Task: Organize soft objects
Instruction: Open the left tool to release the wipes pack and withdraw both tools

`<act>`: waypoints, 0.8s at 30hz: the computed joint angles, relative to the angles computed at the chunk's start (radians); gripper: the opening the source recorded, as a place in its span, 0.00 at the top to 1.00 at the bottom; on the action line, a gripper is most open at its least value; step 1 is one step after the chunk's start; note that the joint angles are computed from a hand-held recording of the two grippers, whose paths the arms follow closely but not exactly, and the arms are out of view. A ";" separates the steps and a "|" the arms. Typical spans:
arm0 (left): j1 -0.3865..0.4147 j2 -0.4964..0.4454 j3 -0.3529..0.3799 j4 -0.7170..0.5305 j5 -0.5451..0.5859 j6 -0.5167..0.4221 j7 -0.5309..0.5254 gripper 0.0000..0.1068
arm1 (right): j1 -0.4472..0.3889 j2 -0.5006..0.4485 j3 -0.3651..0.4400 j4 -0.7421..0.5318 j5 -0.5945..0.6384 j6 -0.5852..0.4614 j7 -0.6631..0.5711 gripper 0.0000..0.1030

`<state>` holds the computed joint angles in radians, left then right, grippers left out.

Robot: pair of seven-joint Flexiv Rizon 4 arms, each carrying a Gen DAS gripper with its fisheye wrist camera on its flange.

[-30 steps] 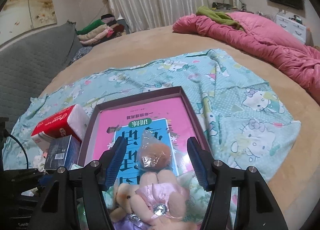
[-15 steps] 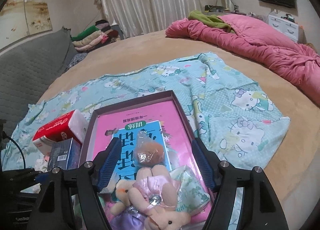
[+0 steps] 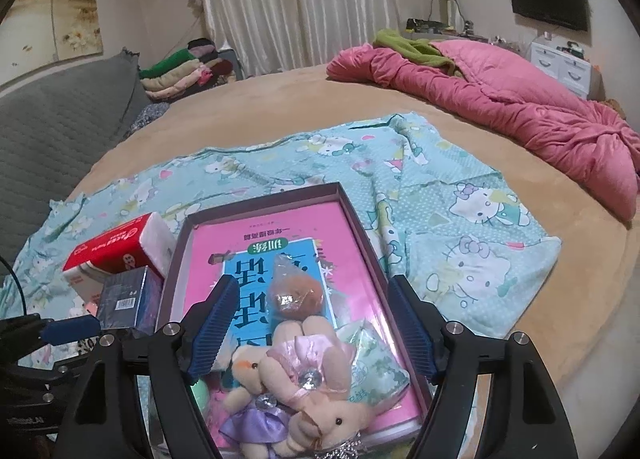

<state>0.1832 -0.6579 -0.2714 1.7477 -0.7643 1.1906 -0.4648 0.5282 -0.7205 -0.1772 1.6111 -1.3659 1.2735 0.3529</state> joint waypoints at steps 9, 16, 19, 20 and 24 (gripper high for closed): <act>0.028 0.050 -0.025 0.056 -0.048 0.054 0.059 0.37 | 0.013 0.019 0.015 -0.001 -0.015 -0.032 -0.005 0.25; 0.042 0.087 -0.034 0.084 -0.125 0.075 0.106 0.33 | 0.022 0.034 0.027 -0.006 -0.035 -0.042 -0.002 0.24; 0.041 0.099 -0.024 0.088 -0.152 0.077 0.119 0.33 | 0.025 0.038 0.036 -0.010 -0.037 -0.051 -0.011 0.24; 0.040 0.103 -0.021 0.089 -0.160 0.075 0.123 0.33 | 0.026 0.039 0.038 -0.012 -0.037 -0.053 -0.014 0.24; 0.041 0.116 -0.007 0.091 -0.199 0.076 0.145 0.32 | 0.032 0.040 0.045 -0.024 -0.034 -0.056 -0.029 0.24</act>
<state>0.2239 -0.5415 -0.2789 1.8388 -0.9637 1.2663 -0.3197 0.5601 -0.6804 -0.1318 1.5874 -1.4004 1.2178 0.3243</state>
